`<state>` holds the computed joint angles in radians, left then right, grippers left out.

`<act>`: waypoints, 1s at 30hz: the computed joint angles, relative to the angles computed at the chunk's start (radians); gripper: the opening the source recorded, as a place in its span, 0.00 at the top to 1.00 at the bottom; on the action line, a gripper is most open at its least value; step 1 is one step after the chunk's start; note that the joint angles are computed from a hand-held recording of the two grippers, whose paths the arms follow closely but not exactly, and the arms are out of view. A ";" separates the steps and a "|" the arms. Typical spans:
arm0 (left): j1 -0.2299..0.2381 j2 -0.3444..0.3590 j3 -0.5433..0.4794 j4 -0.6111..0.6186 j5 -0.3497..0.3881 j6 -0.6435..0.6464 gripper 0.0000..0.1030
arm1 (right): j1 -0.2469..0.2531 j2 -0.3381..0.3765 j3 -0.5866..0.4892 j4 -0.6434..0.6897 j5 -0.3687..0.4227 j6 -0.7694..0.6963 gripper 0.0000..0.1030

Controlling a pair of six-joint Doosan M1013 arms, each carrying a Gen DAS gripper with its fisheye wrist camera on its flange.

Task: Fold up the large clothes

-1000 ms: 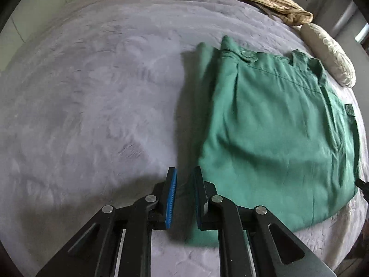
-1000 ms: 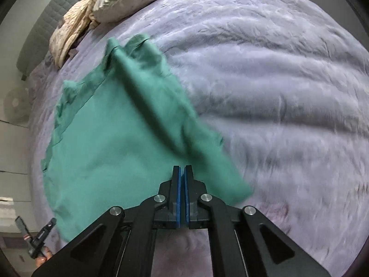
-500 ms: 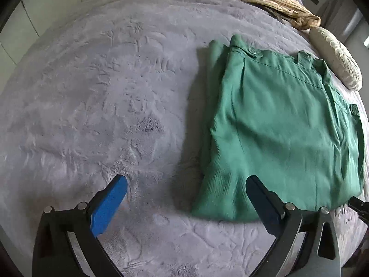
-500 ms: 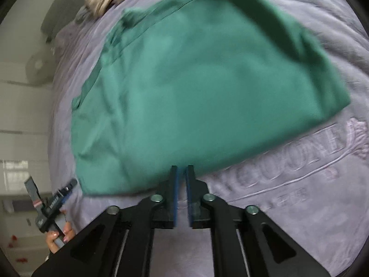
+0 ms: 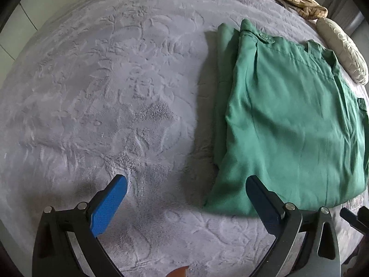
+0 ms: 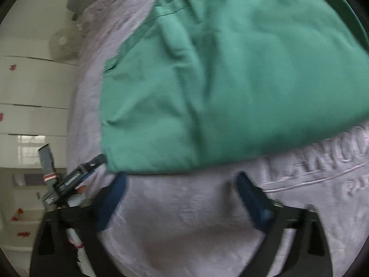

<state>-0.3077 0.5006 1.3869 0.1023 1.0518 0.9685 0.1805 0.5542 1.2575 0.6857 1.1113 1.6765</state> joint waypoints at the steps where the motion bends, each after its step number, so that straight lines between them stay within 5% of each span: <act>1: -0.001 0.000 -0.001 0.004 0.005 -0.003 0.00 | 0.003 0.000 0.003 0.013 -0.006 -0.006 0.00; 20: 0.026 0.013 0.015 -0.077 -0.040 0.067 0.00 | 0.033 0.052 0.015 0.307 -0.020 0.015 0.00; 30: 0.094 -0.022 0.072 -0.278 -0.176 0.202 0.00 | 0.057 0.088 0.024 0.490 -0.090 -0.023 0.00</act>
<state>-0.2132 0.4782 1.4585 -0.1752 0.8759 1.1702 0.2377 0.6426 1.2819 1.1753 1.0217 1.6533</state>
